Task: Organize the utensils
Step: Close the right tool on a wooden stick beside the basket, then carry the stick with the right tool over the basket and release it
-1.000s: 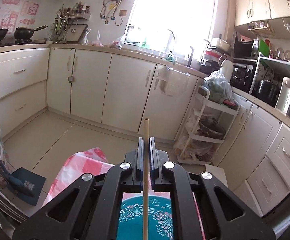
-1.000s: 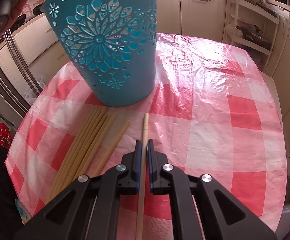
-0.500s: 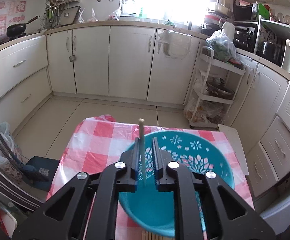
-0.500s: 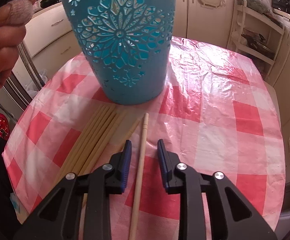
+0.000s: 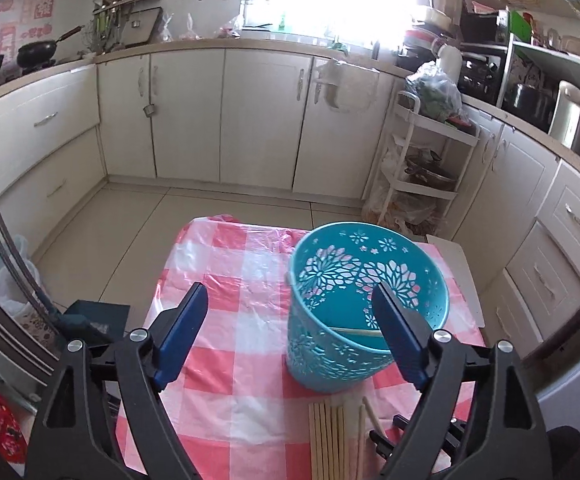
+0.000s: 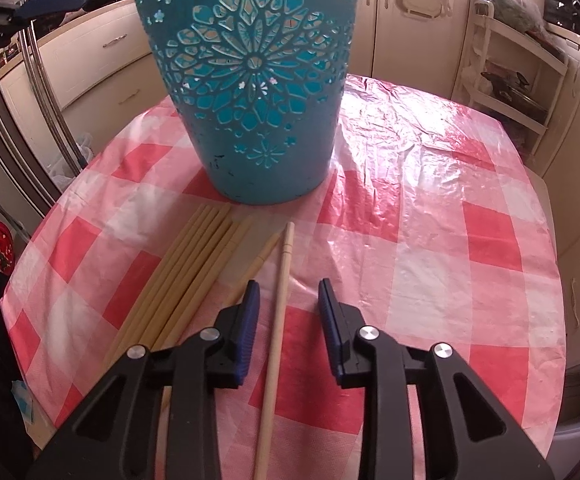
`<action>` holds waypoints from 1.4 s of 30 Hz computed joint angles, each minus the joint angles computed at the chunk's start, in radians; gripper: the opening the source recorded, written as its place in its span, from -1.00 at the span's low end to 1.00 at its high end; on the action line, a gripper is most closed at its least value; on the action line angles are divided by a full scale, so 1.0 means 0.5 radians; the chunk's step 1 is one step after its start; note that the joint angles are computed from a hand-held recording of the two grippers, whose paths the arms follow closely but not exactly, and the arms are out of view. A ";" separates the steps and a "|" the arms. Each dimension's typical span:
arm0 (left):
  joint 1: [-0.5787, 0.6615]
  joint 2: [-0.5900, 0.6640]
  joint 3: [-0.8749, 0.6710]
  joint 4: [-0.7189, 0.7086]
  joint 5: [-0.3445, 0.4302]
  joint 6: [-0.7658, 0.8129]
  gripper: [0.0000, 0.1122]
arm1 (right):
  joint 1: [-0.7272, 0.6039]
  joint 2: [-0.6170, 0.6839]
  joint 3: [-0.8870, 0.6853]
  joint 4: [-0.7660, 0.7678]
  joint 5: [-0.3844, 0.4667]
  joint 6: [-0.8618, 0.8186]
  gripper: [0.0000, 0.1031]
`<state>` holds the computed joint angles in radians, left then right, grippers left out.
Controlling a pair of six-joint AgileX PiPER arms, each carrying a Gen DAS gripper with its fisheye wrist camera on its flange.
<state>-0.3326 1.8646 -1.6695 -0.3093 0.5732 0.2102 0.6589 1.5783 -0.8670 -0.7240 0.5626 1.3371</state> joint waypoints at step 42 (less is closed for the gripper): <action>0.265 0.198 -0.148 0.009 0.088 -0.211 0.57 | -0.384 0.047 -1.000 -1.031 0.069 0.998 -0.89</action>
